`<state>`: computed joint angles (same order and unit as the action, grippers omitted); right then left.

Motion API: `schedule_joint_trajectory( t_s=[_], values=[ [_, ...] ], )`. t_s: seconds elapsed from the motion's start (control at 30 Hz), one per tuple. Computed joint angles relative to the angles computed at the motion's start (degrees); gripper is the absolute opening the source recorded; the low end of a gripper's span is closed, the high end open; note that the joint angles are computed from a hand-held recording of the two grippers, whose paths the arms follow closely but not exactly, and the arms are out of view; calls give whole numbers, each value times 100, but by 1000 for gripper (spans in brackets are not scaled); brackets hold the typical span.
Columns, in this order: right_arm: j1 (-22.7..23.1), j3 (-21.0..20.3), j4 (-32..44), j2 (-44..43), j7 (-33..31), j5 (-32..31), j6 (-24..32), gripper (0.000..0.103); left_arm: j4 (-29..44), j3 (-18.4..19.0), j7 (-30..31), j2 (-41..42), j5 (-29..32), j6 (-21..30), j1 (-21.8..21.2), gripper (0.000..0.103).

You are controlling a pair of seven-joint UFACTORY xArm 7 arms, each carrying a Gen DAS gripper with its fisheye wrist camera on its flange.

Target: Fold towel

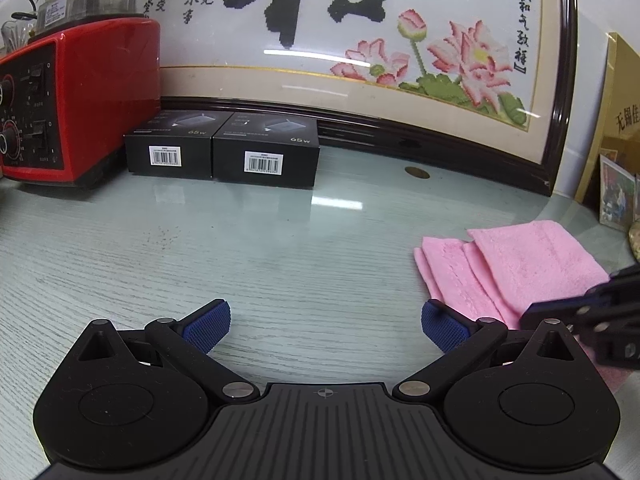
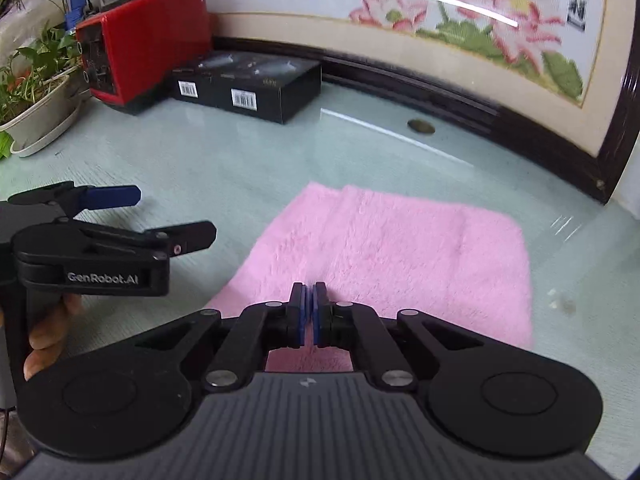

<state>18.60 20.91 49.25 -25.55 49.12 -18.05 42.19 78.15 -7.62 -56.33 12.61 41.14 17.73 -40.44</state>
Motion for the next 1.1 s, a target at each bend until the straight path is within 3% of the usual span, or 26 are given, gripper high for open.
schedule_joint_trajectory(
  t_s=[0.17,0.5,0.6,0.73,1.0,1.1],
  values=[
    [123,-205,37,28,-186,407,-61,18,5,-2,4,1,-10,12,-3,103],
    [3,191,478,382,61,-256,594,12,-11,-7,-14,-9,22,6,-6,103],
    [90,145,471,389,101,-369,627,11,-16,-9,-9,-12,11,-2,-2,103],
    [114,87,335,284,277,-416,471,6,-7,-4,-14,-10,20,17,-11,103],
    [136,-259,-170,-184,246,189,-614,2,-29,46,-327,-39,65,24,-5,103],
    [7,-139,-118,-155,217,235,-768,2,-88,79,-599,-84,127,-43,25,103]
  ],
)
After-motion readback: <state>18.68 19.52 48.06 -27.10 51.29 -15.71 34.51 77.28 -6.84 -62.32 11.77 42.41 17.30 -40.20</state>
